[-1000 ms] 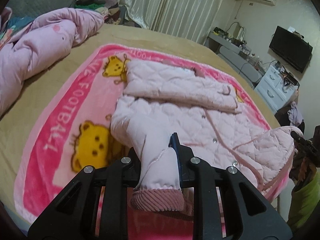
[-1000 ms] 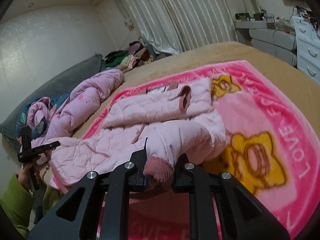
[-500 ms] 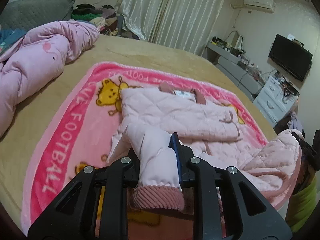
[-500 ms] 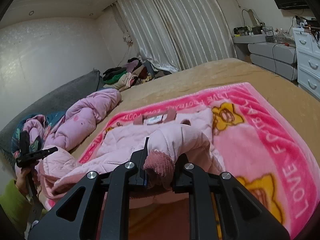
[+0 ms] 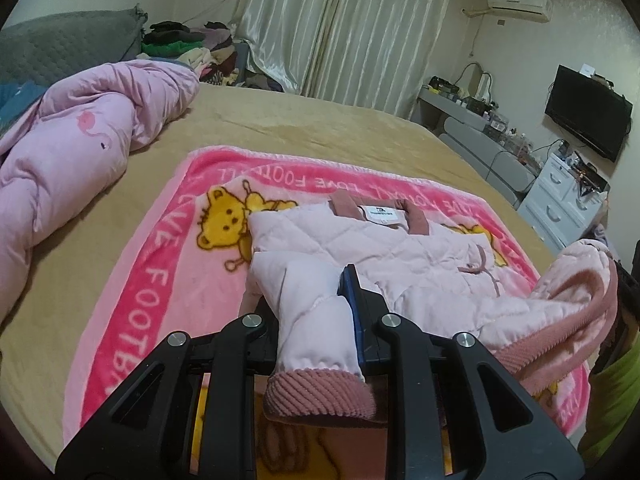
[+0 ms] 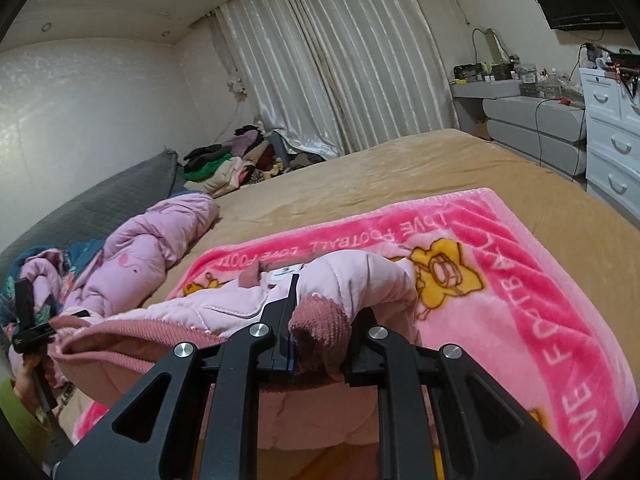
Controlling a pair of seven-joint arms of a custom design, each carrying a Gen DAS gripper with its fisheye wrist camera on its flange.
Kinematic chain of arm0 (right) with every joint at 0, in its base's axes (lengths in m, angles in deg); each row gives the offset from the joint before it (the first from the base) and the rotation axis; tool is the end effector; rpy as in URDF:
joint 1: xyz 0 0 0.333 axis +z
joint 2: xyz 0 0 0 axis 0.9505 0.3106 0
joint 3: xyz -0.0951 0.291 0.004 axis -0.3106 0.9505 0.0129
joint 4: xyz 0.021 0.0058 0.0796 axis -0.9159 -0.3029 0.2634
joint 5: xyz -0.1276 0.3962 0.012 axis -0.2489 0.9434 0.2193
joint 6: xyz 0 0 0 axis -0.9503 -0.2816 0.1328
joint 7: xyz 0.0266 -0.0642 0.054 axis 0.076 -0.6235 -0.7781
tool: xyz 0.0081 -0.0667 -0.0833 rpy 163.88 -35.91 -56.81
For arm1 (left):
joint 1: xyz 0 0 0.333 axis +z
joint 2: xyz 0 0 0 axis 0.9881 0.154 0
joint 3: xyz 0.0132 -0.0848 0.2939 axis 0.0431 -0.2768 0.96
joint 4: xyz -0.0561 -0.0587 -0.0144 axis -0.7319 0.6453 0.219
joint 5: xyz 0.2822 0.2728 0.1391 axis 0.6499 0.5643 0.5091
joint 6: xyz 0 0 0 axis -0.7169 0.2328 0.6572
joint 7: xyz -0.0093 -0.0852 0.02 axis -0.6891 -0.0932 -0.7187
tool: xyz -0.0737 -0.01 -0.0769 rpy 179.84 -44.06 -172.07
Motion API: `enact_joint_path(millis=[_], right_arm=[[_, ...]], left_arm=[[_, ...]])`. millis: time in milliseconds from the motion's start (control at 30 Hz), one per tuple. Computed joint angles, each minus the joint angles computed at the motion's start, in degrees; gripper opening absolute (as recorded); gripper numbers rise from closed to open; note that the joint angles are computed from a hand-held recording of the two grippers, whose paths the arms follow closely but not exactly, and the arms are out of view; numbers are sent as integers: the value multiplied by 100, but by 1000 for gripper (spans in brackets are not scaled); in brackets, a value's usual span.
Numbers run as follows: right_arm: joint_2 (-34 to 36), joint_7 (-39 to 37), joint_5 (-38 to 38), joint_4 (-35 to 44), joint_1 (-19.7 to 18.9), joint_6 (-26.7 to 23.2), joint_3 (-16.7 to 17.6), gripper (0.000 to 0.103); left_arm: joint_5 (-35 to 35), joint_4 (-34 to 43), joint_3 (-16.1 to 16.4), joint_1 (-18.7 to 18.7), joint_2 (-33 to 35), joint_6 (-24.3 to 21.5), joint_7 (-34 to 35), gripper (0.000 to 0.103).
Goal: Fold large clothes
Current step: 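Lift the hem with both tools and fold it over toward the collar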
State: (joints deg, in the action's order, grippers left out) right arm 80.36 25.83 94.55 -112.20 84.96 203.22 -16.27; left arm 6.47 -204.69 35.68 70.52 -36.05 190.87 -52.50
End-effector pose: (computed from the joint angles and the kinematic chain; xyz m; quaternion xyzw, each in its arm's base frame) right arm 0.5530 0.0610 0.4936 -0.6386 0.5544 -0.1777 0.5033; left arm 0.4413 -0.2636 0.5096 -0.6882 0.5805 -0.3555 0.2510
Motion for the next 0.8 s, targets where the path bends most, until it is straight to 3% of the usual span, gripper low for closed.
enact_joint_path(millis=[167,333,800], right_arm=[[501,417,-457,452,-2,256,106,15],[958,1137,-1058,829,-122,212,177,15],[1692,2984,-2797,1401,-313,241,338,15]], left_arm=[[227,419,-54,87,372,-335,74,15],[322,787,10,62,759,-552,162,15],[450,1117,199,20,1279,-601,261,17]])
